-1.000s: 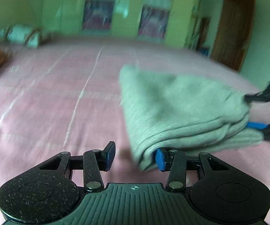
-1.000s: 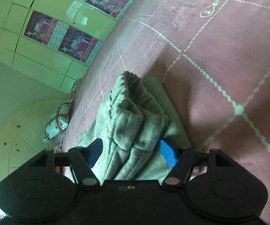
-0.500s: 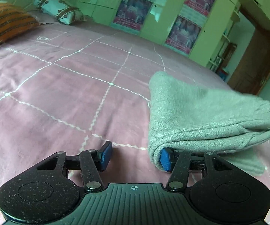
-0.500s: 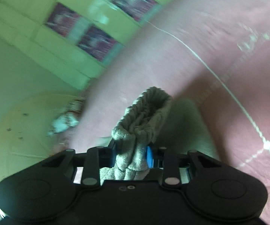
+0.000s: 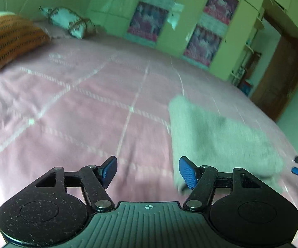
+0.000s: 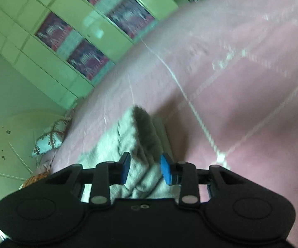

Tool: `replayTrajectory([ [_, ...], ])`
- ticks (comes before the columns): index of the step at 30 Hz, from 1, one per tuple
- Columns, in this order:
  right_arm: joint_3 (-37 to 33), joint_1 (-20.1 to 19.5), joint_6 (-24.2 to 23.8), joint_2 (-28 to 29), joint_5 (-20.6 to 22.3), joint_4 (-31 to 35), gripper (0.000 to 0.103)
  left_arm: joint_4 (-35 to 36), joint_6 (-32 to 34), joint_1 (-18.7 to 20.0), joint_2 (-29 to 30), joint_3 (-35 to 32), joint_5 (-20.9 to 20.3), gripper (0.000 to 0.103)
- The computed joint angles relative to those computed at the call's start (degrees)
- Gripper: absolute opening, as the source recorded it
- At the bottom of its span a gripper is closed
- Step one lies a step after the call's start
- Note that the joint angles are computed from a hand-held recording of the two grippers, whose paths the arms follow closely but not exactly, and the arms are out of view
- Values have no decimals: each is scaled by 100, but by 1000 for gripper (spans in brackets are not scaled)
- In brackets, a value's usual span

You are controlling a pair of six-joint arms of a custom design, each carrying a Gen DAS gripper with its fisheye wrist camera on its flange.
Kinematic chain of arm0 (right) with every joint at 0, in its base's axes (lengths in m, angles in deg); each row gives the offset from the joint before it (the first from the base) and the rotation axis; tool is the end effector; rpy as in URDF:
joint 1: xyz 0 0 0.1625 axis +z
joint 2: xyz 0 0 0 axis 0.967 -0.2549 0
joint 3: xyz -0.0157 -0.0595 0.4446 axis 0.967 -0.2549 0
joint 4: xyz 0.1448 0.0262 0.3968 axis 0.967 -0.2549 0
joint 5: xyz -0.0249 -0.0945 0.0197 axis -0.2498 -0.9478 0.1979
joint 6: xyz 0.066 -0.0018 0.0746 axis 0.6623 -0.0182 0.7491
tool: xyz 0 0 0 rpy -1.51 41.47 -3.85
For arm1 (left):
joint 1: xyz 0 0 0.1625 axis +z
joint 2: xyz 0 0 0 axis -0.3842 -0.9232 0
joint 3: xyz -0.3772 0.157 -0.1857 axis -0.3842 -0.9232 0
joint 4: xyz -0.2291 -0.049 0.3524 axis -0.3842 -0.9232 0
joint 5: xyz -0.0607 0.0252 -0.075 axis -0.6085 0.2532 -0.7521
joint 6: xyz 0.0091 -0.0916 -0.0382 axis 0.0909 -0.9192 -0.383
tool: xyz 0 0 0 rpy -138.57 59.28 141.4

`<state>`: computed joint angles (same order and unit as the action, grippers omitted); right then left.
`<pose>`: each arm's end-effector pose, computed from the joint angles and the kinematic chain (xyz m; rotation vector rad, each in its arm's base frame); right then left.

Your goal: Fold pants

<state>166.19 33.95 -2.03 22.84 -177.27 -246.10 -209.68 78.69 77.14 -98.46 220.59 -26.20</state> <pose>0.1800 -0.2959 0.2104 -0.4203 -2.3322 1.7289 -0.1153 -0.4731 0.2374 0.6464 2.5883 -1.0859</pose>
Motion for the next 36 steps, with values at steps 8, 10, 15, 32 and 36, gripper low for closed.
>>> replayTrajectory([
  [8,-1078,93,-1701,24,-82,1501,24,533,155,-51,1275,-1368,70,66],
  [10,-1317,150,-2139,187,-564,1935,24,1246,-14,-1,1480,-1626,380,68],
  [15,-1302,0,-2146,51,-855,2680,21,1431,-190,74,1411,-1616,373,85],
  [32,470,-430,-417,-689,676,791,72,1331,-25,-182,478,-752,457,101],
  [36,480,-726,-281,-831,1110,925,73,1510,23,-67,561,-949,237,103],
])
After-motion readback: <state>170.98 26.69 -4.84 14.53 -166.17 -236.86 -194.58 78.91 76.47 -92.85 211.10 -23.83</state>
